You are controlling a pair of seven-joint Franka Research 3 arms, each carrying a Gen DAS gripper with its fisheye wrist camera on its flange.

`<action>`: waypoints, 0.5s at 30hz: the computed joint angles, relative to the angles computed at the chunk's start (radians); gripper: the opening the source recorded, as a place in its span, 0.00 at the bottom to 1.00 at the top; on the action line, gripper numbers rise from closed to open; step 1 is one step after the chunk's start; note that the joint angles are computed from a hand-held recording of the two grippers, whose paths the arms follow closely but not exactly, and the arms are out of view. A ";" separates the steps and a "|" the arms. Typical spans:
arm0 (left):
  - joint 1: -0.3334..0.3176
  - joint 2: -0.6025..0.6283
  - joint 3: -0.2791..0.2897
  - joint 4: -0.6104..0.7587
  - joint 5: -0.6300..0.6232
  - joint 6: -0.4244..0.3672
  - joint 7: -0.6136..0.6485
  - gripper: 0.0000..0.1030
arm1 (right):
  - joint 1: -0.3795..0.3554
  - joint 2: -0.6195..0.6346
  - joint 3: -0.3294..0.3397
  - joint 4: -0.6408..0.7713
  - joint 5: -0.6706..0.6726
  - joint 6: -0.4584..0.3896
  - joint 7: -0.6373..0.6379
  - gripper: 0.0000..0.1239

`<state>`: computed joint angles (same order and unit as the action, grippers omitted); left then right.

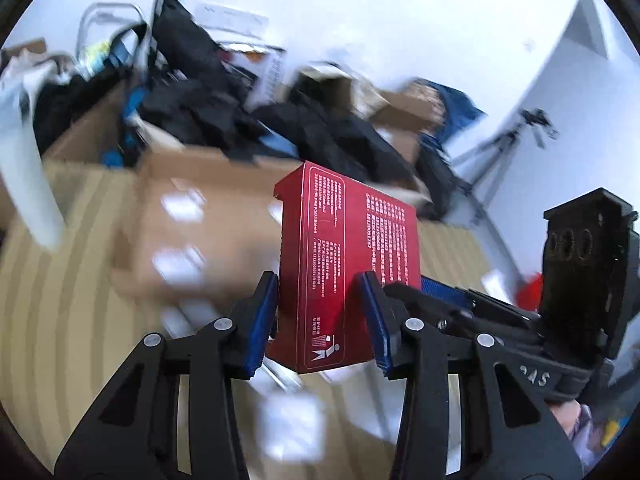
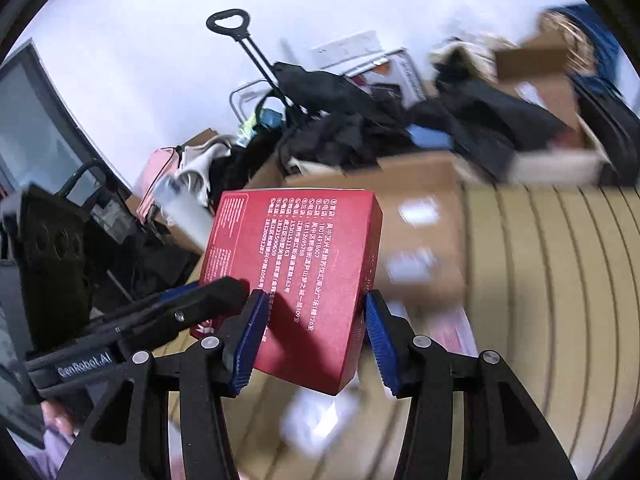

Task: Organize objects
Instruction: 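Carry the red box with the left gripper into the cardboard tray and release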

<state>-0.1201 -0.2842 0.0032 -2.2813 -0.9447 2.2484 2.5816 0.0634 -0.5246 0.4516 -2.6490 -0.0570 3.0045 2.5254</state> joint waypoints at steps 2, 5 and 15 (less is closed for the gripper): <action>0.008 0.130 -0.015 0.114 0.028 0.044 -0.012 0.37 | -0.076 0.175 0.022 0.125 0.064 0.036 -0.101 0.43; 0.038 0.337 -0.055 0.273 0.077 0.117 -0.056 0.37 | -0.065 0.437 -0.033 0.300 0.146 0.062 -0.256 0.43; 0.086 0.584 -0.164 0.360 0.364 0.466 -0.172 0.46 | 0.361 0.859 -0.527 0.705 0.064 -0.166 -0.272 0.46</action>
<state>-0.0337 0.3000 -0.1609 -1.9209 -0.5811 2.7149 2.4098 0.4242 0.3340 -0.0756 -1.9441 0.0069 2.8382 2.2534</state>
